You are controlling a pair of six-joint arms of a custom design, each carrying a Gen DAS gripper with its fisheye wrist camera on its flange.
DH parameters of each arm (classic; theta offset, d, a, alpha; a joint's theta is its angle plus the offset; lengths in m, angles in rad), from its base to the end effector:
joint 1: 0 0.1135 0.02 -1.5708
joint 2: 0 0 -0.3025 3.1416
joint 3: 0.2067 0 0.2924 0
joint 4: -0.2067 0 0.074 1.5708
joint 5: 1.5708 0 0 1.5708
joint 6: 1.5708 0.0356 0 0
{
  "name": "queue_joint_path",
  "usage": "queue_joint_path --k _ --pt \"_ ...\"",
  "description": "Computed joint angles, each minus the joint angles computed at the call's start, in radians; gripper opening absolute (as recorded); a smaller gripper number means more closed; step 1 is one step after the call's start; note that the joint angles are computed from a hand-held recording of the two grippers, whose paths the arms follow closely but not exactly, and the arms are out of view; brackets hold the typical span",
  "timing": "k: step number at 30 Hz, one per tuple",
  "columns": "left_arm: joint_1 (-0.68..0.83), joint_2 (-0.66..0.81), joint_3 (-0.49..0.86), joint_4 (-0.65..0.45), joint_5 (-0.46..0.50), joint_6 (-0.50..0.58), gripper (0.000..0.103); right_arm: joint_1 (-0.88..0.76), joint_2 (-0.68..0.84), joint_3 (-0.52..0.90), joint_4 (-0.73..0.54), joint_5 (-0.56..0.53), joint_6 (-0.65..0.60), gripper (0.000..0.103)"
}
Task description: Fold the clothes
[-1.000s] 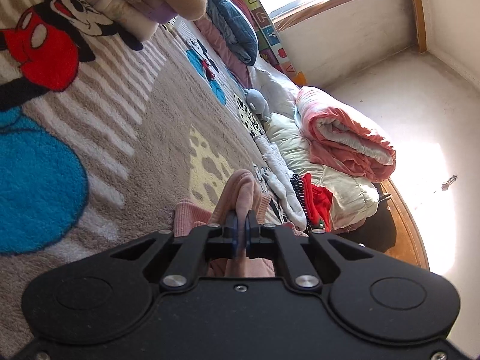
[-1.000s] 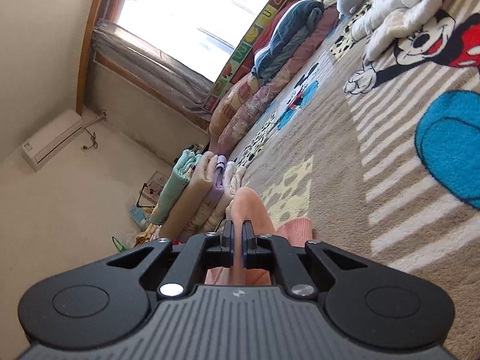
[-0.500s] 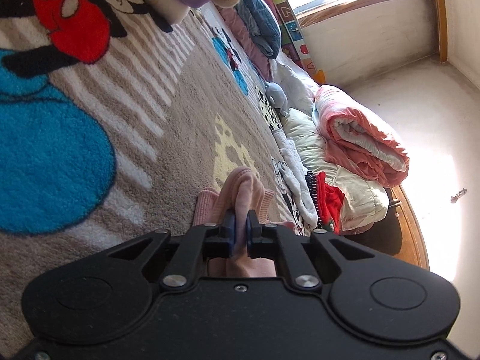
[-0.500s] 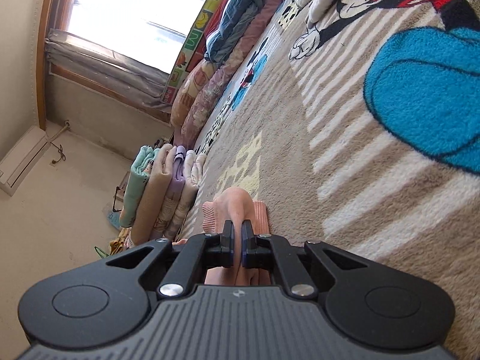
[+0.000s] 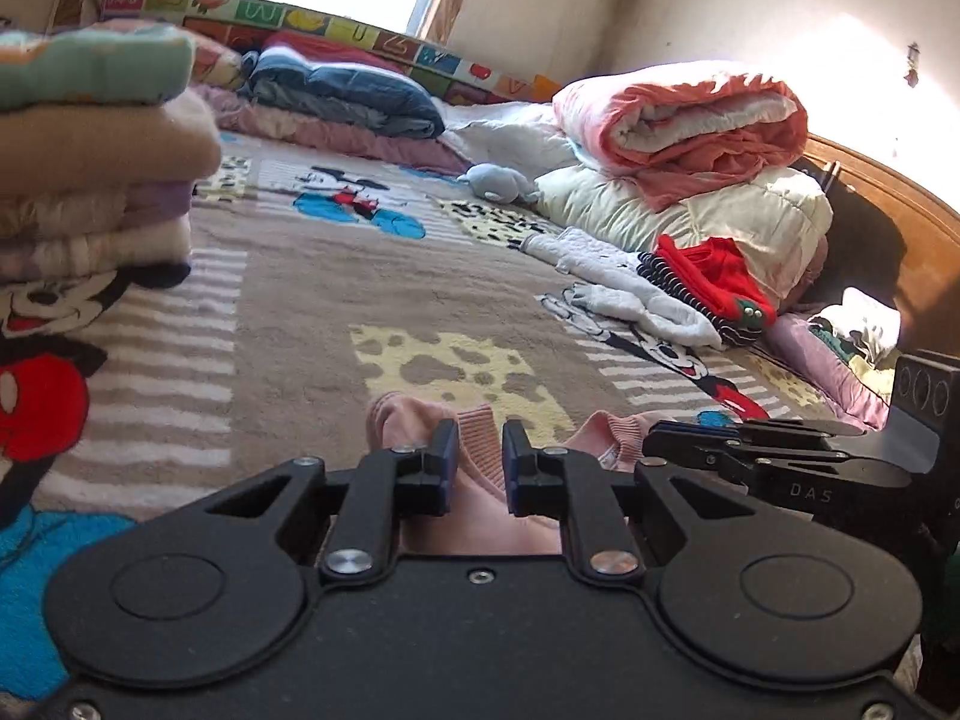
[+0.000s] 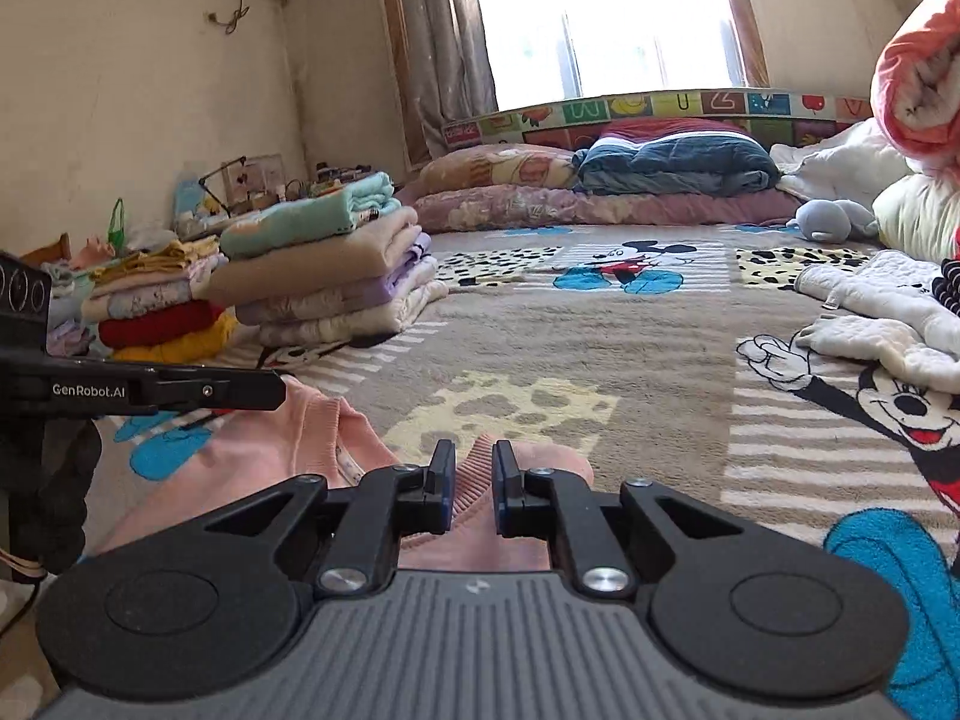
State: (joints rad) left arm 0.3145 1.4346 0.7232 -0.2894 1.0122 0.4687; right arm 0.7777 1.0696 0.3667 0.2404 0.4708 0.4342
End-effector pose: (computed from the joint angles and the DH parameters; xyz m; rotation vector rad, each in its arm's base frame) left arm 0.2803 0.0594 0.1936 0.5062 2.0858 -0.8485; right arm 0.1727 0.1474 0.1924 -0.0486 1.9920 0.3061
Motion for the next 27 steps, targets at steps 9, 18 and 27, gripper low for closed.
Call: queue_joint_path --k 9,18,27 --pt "0.084 0.306 0.223 -0.348 0.13 -0.154 0.005 -0.179 -0.012 -0.088 0.069 -0.254 0.251 0.008" --pt "0.072 0.252 0.176 -0.274 0.088 -0.182 0.005 -0.286 0.008 -0.138 0.157 -0.405 0.377 0.0" --pt "0.109 0.172 0.12 -0.243 0.126 -0.191 0.005 -0.206 -0.05 -0.135 0.115 -0.294 0.318 0.005"
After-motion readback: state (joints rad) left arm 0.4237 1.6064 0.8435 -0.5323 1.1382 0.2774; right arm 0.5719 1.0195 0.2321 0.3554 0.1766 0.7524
